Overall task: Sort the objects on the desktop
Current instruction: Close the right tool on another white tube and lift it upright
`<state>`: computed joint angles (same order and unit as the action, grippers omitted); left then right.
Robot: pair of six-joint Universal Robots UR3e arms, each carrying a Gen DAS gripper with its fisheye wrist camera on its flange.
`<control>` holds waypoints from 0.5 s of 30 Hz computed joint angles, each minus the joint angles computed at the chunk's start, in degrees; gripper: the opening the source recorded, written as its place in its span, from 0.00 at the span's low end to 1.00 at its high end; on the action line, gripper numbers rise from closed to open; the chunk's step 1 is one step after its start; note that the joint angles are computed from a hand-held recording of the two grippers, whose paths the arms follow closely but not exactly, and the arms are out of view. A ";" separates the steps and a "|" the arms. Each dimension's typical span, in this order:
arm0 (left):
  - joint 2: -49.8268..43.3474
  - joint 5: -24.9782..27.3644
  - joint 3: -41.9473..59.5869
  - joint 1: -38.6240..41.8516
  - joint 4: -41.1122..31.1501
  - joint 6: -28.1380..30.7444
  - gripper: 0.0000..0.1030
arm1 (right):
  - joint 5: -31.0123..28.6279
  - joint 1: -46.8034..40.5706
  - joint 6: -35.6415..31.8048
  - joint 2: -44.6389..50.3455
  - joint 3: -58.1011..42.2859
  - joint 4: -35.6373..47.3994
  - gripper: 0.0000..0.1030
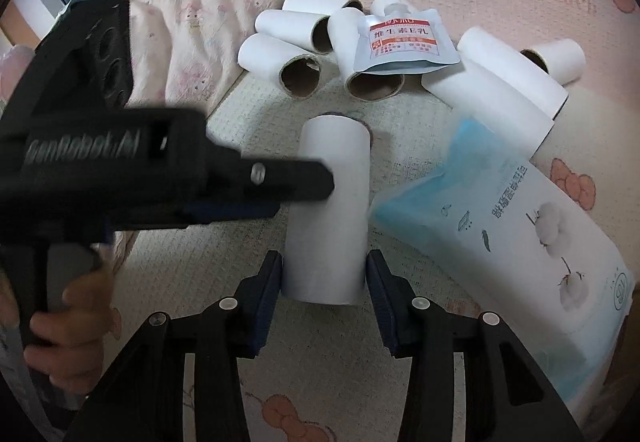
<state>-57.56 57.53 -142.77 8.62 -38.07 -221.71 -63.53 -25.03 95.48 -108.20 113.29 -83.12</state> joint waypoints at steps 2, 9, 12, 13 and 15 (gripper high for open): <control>-2.55 -0.59 0.27 -0.07 2.13 -0.21 0.41 | -0.69 0.40 1.15 1.37 -0.84 0.22 0.39; -8.19 3.94 2.50 -4.87 7.27 -1.29 0.41 | -1.67 0.74 3.38 3.79 -1.85 -0.53 0.40; -9.04 4.44 2.68 -5.48 8.45 -1.26 0.41 | -2.17 1.25 3.75 4.58 -2.45 -0.66 0.40; -9.33 4.82 2.80 -5.81 8.83 -1.05 0.41 | -2.33 1.46 4.32 5.33 -2.97 -0.50 0.40; -10.18 5.33 3.19 -6.36 9.79 -1.15 0.41 | -2.44 1.53 4.90 5.96 -3.05 -0.67 0.40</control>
